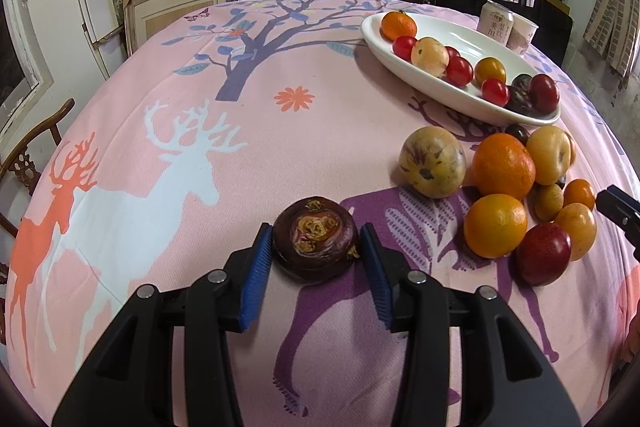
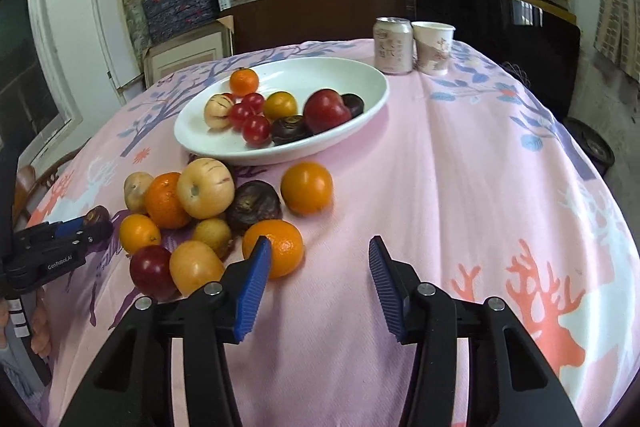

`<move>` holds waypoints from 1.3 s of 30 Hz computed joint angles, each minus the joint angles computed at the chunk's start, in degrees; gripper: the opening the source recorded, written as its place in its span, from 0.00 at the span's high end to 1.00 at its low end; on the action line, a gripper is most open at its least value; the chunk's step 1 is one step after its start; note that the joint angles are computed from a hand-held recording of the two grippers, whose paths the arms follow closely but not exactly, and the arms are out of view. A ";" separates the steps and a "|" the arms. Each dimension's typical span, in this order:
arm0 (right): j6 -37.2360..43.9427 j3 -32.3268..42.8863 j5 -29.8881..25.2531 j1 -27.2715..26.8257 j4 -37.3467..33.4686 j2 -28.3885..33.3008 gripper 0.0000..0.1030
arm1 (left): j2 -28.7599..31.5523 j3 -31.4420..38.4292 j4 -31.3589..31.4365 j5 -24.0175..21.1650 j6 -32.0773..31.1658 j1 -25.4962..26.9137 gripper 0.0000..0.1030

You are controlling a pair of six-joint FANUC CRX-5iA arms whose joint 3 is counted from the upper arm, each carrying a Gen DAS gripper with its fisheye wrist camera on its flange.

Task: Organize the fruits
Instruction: 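Grasp a dark purple mangosteen with the left tool while the right tool grasps an orange tangerine, then carry the mangosteen and tangerine onto the white plate and open both tools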

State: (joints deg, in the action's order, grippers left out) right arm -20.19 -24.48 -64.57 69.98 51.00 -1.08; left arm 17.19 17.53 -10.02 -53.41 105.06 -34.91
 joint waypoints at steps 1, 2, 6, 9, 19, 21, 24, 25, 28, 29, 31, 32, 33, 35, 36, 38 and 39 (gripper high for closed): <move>0.66 0.05 0.62 -0.11 0.09 0.10 0.50 | 0.01 0.03 -0.04 -0.02 0.02 -0.02 0.57; 1.35 0.15 1.29 -0.23 0.25 0.28 0.50 | 0.01 0.03 -0.04 -0.02 0.02 -0.02 0.57; 3.85 0.78 3.49 -0.81 0.55 1.03 0.50 | 0.03 0.07 -0.16 -0.08 0.02 -0.04 0.57; 3.48 0.02 6.69 -1.60 0.11 0.24 0.51 | 0.07 0.10 -0.24 -0.07 0.03 -0.07 0.57; 4.94 0.28 13.15 -3.70 -1.66 0.47 0.66 | 0.17 0.29 -0.66 -0.37 0.63 -0.05 0.53; 4.87 0.11 14.83 -4.50 -2.18 0.44 0.65 | 0.19 0.28 -0.70 -0.35 0.61 -0.04 0.53; 4.99 0.42 16.07 -5.56 -3.17 0.76 0.62 | 0.12 0.14 -0.59 -0.25 0.49 0.11 0.53; 4.79 0.39 16.16 -5.61 -3.07 0.77 0.63 | 0.18 0.26 -0.67 -0.32 0.59 -0.01 0.53; 6.32 1.40 14.02 -4.81 -3.40 1.45 0.65 | 0.16 0.21 -0.56 -0.24 0.54 0.02 0.53; 6.71 1.74 13.20 -4.51 -3.50 1.69 0.65 | 0.04 -0.04 -0.22 0.03 0.35 0.18 0.53; 6.12 1.60 11.93 -3.62 -3.19 1.51 0.65 | -0.26 -0.64 0.59 0.67 -0.06 0.48 0.57; 5.60 1.30 11.36 -3.22 -2.88 1.26 0.65 | -0.51 -1.04 0.95 1.17 -0.24 0.53 0.60; 4.70 0.98 10.03 -2.35 -2.19 1.00 0.65 | -0.85 -1.62 1.60 1.78 -0.73 0.63 0.60; 3.21 0.57 7.17 -0.53 -0.32 0.77 0.65 | -1.56 -2.80 2.74 2.95 -1.71 0.64 0.60; 2.64 0.29 6.30 0.15 0.74 0.65 0.65 | -2.20 -3.42 2.18 3.77 -1.68 0.22 0.60; 2.14 0.15 4.99 1.14 2.03 0.68 0.65 | -3.44 -4.54 1.06 5.46 -1.14 -0.38 0.60; 2.00 0.17 4.47 1.42 2.40 0.78 0.65 | -4.26 -5.54 1.41 6.75 -1.32 -0.40 0.60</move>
